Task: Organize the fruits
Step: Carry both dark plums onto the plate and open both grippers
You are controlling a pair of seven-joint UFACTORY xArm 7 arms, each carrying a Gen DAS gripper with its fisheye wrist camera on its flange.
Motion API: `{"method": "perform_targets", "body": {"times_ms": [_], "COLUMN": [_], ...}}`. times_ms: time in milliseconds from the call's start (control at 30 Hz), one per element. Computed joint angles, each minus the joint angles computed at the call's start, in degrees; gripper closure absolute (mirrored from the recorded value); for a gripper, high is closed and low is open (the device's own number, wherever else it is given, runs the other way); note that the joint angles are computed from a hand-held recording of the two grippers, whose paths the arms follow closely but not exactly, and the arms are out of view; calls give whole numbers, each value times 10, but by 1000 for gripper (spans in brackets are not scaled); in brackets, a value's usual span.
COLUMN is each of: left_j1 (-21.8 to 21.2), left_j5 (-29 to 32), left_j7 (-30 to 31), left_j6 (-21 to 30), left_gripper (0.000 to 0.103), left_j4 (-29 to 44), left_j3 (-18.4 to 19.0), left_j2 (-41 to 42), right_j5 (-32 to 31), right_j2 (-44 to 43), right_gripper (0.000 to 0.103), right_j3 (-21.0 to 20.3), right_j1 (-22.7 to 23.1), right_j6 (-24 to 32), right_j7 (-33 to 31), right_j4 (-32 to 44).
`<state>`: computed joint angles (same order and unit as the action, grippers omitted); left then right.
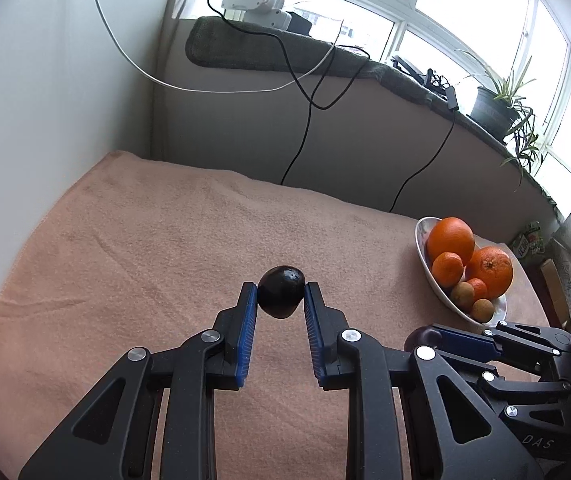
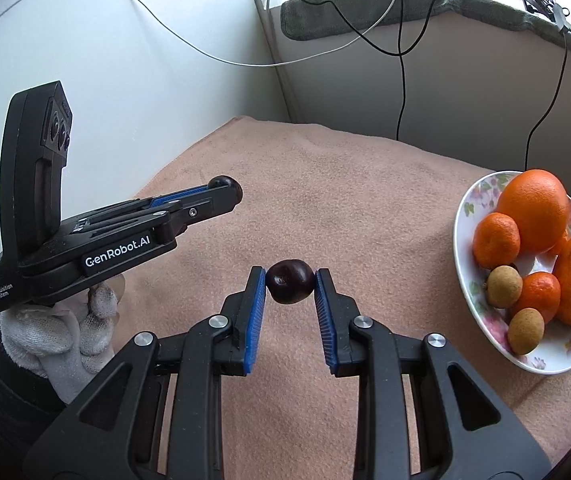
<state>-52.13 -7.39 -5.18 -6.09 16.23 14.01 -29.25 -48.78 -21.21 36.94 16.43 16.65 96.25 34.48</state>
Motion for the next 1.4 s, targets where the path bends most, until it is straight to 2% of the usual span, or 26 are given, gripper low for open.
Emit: {"method": "perform_targets", "body": {"times_ms": [100,333,700,1033,1400], "left_j1": [2,-2,-42,-79,-112], "left_j5": [0,10,17,31,39], "left_j7": [-11,-31,-61,-81,-85], "left_j6": [-6,0,-8,-16,-17], "left_gripper": [81,81,81,81,81], "left_j4": [-1,0,24,62,116], "left_j3": [-22,-54,-72,-80,-82], "left_j2": [-6,-28,-3,41,99], "right_j5": [33,111,232,291,317], "right_j2": [-44,-140,-292,-407,-469], "right_gripper": [77,77,77,77,77], "right_j3": [-17,-21,-26,-51,-78], "right_j1": [25,38,81,110,107], "right_j6": [15,35,108,168,186], "right_j7": [-17,-60,-117,-167,-221], "right_j4": [-23,-73,-147,-203,-232]}}
